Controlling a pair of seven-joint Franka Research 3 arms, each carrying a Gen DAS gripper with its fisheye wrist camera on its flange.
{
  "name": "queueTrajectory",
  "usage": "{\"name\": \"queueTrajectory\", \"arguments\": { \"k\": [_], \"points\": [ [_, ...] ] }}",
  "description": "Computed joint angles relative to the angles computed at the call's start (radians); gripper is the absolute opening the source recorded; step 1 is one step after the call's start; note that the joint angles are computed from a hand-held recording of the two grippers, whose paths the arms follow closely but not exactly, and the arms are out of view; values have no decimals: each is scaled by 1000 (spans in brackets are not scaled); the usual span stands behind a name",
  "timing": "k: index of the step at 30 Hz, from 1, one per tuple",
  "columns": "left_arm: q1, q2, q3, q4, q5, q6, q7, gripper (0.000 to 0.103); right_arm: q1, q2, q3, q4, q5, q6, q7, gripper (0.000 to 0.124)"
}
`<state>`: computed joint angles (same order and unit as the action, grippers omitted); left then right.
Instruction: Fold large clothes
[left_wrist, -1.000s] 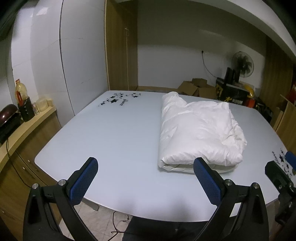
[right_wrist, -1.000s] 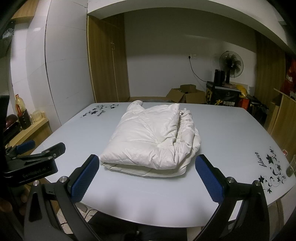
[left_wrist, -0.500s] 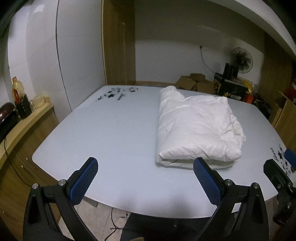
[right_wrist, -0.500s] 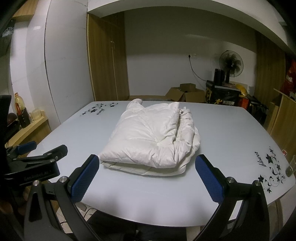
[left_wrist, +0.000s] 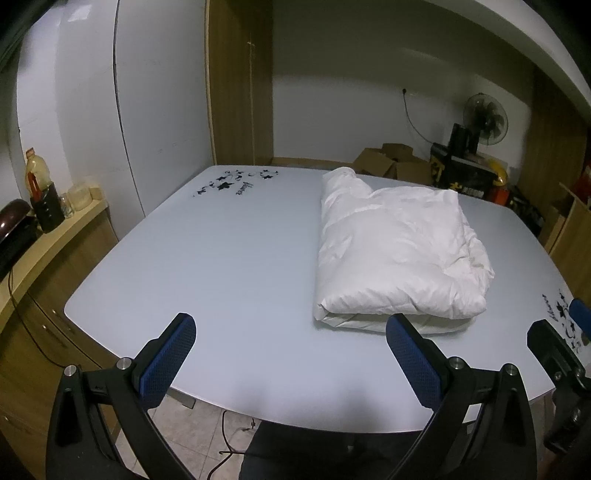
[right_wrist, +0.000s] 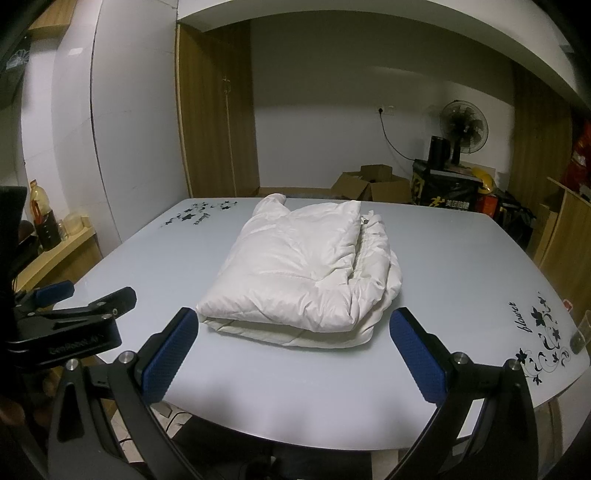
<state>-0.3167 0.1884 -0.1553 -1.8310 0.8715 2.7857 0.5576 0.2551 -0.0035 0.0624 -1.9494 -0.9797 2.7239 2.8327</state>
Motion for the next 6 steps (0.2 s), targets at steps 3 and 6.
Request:
{"name": "queueTrajectory", "arguments": {
  "k": [3,6],
  "points": [
    [-8,-8,18,-10,63,28,-72,103,-4,-4,-3,-7,13,9,-19,103],
    [-15,-17,32,-12,182,38,-183,103,-8,-4,-4,-9,26,14,-34,103]
  ]
}}
